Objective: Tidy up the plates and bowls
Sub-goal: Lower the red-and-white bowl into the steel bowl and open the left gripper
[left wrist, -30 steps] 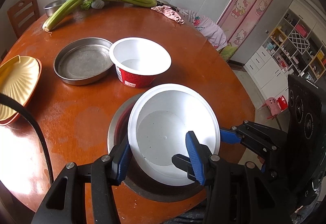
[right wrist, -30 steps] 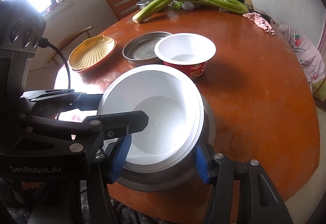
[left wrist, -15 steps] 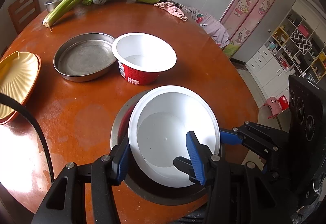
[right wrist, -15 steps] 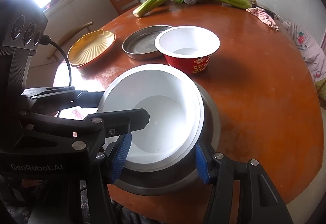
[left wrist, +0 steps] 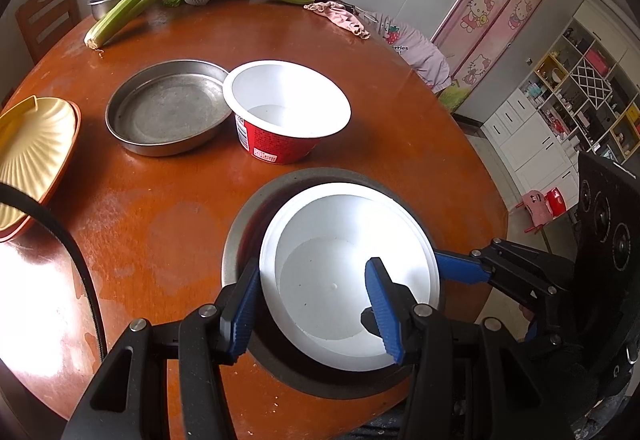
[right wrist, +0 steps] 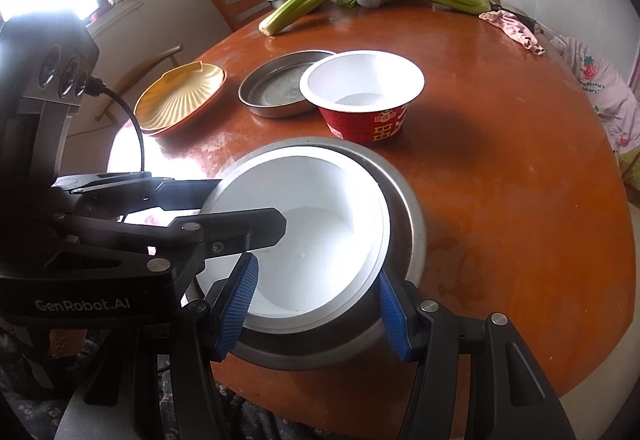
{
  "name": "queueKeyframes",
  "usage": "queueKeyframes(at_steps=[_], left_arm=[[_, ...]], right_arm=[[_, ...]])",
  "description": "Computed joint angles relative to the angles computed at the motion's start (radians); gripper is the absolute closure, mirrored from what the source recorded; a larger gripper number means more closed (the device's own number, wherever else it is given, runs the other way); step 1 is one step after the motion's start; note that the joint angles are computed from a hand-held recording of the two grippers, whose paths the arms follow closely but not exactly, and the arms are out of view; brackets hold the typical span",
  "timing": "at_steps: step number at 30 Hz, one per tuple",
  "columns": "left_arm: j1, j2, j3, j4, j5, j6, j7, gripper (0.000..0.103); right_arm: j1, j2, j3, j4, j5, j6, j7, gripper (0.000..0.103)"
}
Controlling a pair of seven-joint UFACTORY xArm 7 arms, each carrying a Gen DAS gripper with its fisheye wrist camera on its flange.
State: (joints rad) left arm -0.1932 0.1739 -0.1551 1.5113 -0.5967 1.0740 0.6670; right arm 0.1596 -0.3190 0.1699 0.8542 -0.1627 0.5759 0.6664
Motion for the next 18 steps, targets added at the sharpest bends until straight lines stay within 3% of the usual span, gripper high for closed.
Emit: queueKeyframes(at_steps=[18], left_arm=[[0.010,-0.033,0.009,-0.015,-0.045,-0.020,0.027,0.052]], right_arm=[[-0.028,-0.041,0.020,-0.006,-0.058,0.029,0.060,0.043]])
